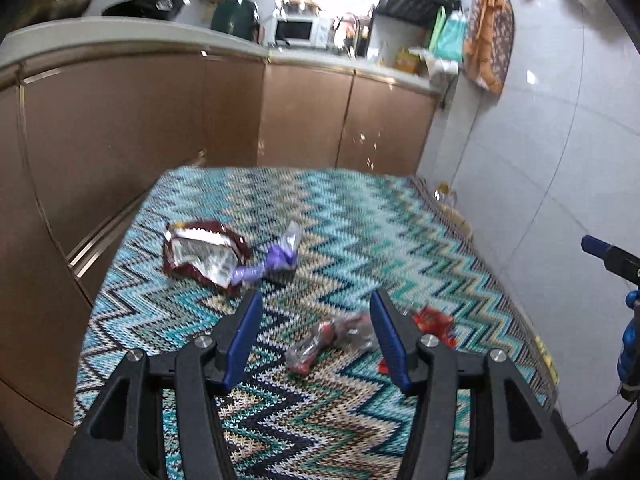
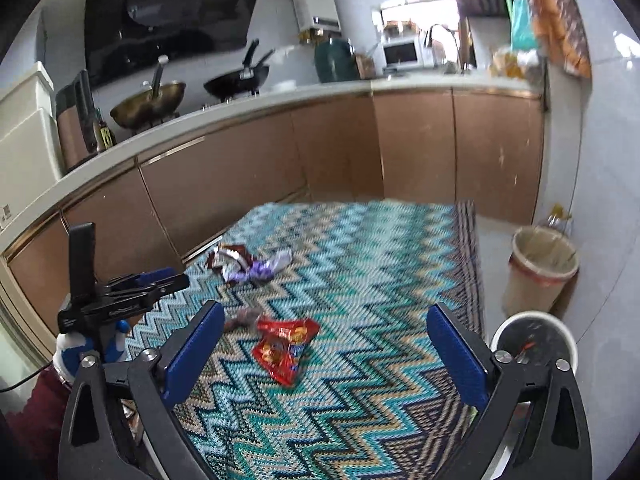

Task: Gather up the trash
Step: 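Move both open tools back over the table trash, then grasp the plastic bottle with left tool while right tool grasps red snack bag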

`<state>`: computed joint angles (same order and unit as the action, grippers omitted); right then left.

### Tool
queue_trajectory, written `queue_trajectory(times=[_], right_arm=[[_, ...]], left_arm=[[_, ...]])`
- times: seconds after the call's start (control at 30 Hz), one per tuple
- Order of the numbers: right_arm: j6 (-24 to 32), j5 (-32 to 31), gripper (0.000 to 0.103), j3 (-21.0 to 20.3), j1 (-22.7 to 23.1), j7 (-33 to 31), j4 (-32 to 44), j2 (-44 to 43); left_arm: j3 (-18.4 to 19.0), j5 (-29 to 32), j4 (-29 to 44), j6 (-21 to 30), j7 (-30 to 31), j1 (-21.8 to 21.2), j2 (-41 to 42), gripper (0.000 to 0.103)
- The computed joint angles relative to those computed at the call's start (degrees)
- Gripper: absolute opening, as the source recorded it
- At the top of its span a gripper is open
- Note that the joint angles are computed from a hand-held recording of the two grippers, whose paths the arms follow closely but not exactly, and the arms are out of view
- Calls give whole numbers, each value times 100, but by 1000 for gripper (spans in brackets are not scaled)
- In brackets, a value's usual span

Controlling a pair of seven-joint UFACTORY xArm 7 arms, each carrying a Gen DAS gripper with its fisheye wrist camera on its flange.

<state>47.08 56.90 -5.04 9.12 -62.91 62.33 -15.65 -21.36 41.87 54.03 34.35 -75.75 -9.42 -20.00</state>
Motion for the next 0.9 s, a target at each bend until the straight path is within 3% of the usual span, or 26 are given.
queue_trajectory(times=[0.37, 0.67, 0.83, 0.9], right_arm=[[521, -605, 85, 507, -7, 403, 398, 1065], [783, -1048, 82, 900, -108, 683, 834, 1862], [932, -1181, 65, 1040, -182, 808, 1096, 2231], [992, -1203, 55, 1087, -214, 811, 1178, 2339]], left_arm=[[595, -682, 6, -794, 1154, -234, 792, 54], [920, -1308, 80, -996, 1966, -374, 1242, 53], [1017, -1515, 35, -1283, 2183, -398, 1382, 51], [1038, -1578, 27, -1343, 2299, -424, 1413, 42]])
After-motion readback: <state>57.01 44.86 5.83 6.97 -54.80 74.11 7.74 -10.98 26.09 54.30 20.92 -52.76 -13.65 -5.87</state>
